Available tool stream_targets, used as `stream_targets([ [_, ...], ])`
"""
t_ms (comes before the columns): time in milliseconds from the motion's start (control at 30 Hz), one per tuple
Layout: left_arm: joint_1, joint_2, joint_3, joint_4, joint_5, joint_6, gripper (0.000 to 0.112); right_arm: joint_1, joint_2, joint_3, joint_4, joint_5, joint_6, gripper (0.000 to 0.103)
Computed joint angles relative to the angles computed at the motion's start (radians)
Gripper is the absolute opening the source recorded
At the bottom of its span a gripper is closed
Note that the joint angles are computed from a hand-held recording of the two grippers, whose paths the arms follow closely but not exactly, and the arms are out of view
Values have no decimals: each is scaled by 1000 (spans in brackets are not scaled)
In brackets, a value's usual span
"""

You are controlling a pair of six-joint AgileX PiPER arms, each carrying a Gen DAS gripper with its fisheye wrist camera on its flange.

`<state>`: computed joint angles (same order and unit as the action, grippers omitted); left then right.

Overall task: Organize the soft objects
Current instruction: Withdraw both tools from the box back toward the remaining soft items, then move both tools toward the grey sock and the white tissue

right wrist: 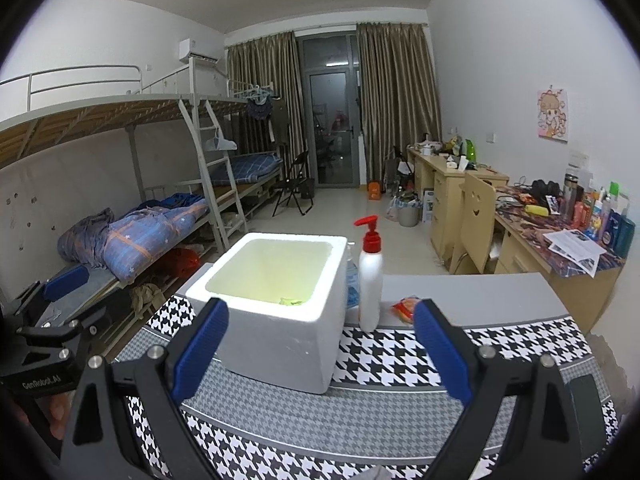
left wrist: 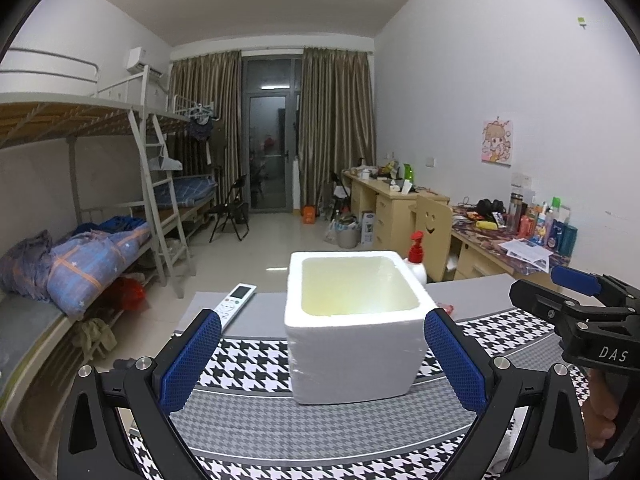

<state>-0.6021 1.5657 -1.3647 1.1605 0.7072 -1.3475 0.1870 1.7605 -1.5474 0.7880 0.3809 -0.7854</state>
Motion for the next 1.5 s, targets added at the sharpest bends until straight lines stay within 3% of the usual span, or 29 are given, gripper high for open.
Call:
stream_targets([
  [367,-54,-12,32,32,-12,-52,102,-36,-100,164,208,-62,-238,96],
  [633,-86,-5,57,74,-21,-122,102,-72,-145,252,385,-57,-409,96],
  [900,-123,8,88,114,-40,-186,102,-78,-194,369,621,-144,-674,96],
  [1200,-136,39,92,96,-94,-206,102,-135,-220,438,755,-106,-809,96],
  [1367,-158,47,101,141,-82,-251,102,-144,-234,478,860,-121,-924,96],
  [1500,-173,60,99,165,-76,-273,102,-173,-231,486,843,-89,-902,96],
])
